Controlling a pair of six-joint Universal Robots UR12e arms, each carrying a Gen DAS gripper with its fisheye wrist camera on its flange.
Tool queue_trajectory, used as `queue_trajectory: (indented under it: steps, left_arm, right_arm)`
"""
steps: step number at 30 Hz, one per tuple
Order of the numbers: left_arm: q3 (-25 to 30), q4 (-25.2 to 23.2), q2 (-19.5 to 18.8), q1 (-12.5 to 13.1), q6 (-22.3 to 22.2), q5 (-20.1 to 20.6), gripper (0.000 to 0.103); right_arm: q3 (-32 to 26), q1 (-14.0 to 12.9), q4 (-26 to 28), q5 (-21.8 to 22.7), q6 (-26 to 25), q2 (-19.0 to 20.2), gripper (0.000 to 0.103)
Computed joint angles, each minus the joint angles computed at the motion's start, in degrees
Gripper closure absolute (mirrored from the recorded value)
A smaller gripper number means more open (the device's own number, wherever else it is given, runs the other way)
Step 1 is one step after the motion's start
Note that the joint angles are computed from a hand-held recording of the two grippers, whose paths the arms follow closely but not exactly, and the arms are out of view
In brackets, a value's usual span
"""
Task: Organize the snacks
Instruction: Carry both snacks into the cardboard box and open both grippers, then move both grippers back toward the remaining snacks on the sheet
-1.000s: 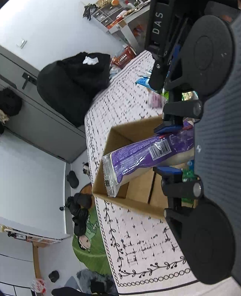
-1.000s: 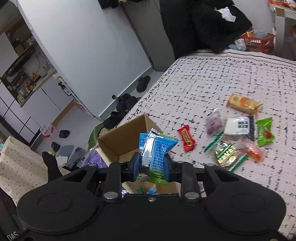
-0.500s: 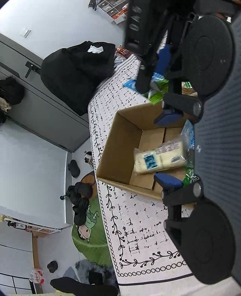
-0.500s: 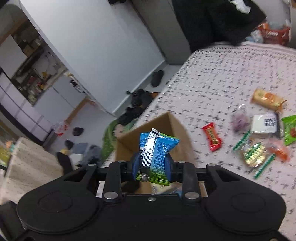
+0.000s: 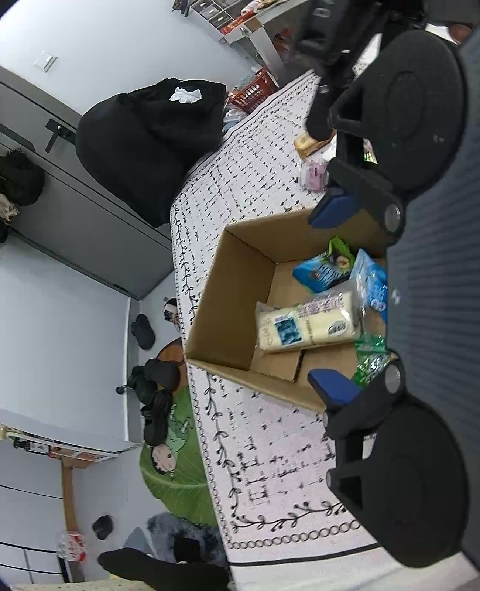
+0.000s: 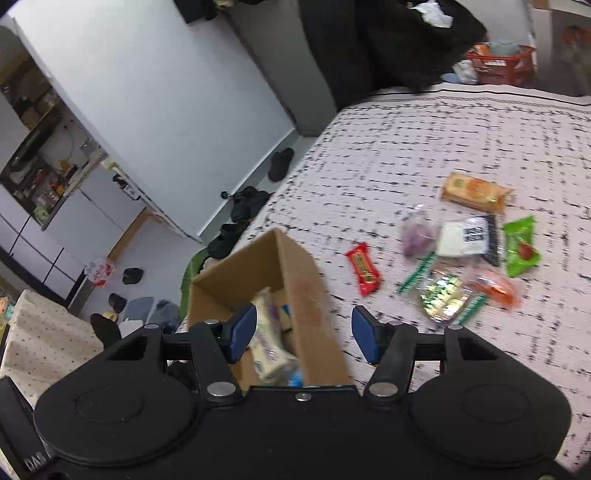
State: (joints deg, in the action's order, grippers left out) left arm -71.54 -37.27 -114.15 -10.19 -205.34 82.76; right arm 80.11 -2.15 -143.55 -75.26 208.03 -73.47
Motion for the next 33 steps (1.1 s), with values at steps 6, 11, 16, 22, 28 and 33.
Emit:
queue_trajectory:
  steps: [6,11,16,22,28,33]
  left_arm:
    - [0.2,0.2,0.2,-0.7,0.5,0.0,0.017]
    - [0.1,1.4,0.5,-1.5,1.5,-0.7,0.017]
    - [0.4,1.7,0.4,-2.5,2.6,-1.2,0.017]
    - [0.1,4.0,0.4,-3.7,3.5,-1.3,0.012]
    - [1.2,2.6,-0.1,-4.9,5.1,-0.5,0.004]
    - [1.6,2.4,-0.5,-5.9,6.4,0.3,0.0]
  right_arm:
    - [2.1,-1.1,0.7,-1.3,-0.7,-1.8,0.038]
    - [4.2,-2.2,0.3,-2.4,-1.2,-3.4,0.032]
    - [6.3,-3.8,-0.6,-2.2,-1.5,-4.8,0.023]
    - [8.6,-5.6,-2.5,-0.8,-1.3,-5.6,0.005]
    - [10.3,-7.4,-4.4,1.2,-0.7,-6.0,0.0]
    - [11.6,-8.6,-5.3,0.3,-1.0,-6.2,0.0]
